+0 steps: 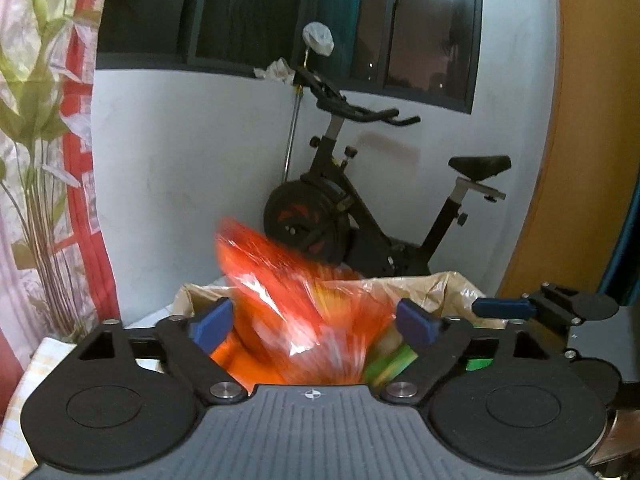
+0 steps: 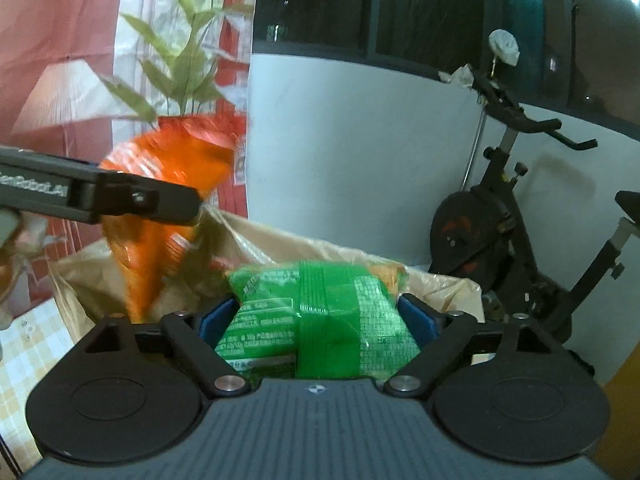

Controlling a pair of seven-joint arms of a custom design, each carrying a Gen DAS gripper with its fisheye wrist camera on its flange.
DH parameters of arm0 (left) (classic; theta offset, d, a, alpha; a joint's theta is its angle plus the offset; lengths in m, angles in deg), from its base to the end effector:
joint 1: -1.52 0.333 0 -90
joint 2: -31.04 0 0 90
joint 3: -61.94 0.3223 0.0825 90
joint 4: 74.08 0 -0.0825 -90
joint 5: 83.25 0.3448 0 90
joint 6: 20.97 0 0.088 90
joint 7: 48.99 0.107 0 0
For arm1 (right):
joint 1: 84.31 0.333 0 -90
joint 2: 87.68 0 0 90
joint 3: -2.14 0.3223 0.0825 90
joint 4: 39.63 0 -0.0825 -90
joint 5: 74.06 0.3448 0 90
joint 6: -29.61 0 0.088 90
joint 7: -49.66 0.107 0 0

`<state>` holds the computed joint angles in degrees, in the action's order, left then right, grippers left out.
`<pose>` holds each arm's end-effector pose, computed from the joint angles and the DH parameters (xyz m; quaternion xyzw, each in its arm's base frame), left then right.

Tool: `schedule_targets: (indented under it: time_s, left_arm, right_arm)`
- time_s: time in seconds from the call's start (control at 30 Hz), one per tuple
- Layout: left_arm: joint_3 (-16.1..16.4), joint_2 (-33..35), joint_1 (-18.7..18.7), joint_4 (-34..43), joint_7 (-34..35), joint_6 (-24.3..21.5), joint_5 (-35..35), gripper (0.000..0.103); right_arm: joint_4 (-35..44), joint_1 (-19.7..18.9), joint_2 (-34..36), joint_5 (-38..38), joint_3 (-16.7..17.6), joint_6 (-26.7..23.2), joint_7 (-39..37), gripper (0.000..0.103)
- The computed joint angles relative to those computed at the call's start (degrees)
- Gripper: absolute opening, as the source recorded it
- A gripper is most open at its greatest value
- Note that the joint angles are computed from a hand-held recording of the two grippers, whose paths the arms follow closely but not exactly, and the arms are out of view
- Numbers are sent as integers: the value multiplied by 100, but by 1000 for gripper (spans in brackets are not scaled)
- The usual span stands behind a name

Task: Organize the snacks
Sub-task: 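Lift both bags and drop them into the lined box, opening both tools, then grasp the green vegetable cracker bag with right tool while left tool grasps bread packet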

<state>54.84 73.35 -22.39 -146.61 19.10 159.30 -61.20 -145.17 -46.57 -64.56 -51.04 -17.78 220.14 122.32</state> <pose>0.6500 -0.3869 0.4807 -0.4432 0.7135 -0.4848 0.2439 0.6212 0.1950 0.4851 -0.6807 0.5115 -0.3531 0.3877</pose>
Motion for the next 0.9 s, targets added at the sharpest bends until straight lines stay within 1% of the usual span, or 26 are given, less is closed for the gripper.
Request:
schedule_targets:
  time_s: [0.03,0.1,0.13,0.17,0.23,0.3,0.47,0.5,0.53,0.57,0.63,0.7,0.8,0.87,0.9]
  left_arm:
    - [-38,40,16,75,58,-76,8,92]
    - [119,10,-74,38,0,-75,42,92]
    - [224,-50,-129,-57,-93,-28,50,92]
    - [250,-115,-131,-168,-162,16,45,92]
    - [155,-249,-34,-386,-221,71,18,92]
    - [323,-491,-102,-773,-394,269,43,92]
    - [1307,-1129,-744,-1777,-905,765,176,92]
    - [1512,-1255,-894,-1987,-979,852,164,92]
    - [1747,-1368,-1075,-2190,-1044,946,128,92]
    - [2005,-1483,-1279,-2422,-1087,1074,65,92]
    - [2382,-1685,-1600,-2853,-1046,1327,-151,92]
    - [2645,-1863,-1851,-3274,-932,1581,-388,92]
    - [3138,-2051,-2382,-3818,-606,1828,-867,91]
    - [3368,-2134,-2662,-4127,-358,1958,-1176,91]
    - [3409,-2176,-2732,-4272,-255,2019,-1297,91]
  right_arm:
    - [3,26,15,3,-38,-5,-3,91]
    - [22,-18,23,13,-6,-22,25,95]
    - [30,-46,17,16,30,-25,44,95]
    - [-2,-89,-15,13,89,-1,55,95]
    - [-69,-67,-82,35,93,-4,67,95]
    - [-216,-36,-208,31,110,26,58,95]
    - [-690,306,-597,377,-11,303,-105,95]
    - [-824,338,-706,481,31,383,-161,95]
    - [-895,467,-769,622,-33,415,-247,95]
    - [-1013,511,-856,726,-2,491,-319,95]
    - [-1230,572,-1019,945,92,622,-454,95]
    - [-1454,631,-1183,1224,195,739,-575,95]
    - [-1703,797,-1336,1804,286,922,-846,95]
    - [-1824,928,-1407,2281,320,960,-1080,95]
    - [-1827,1074,-1406,2639,270,965,-1316,95]
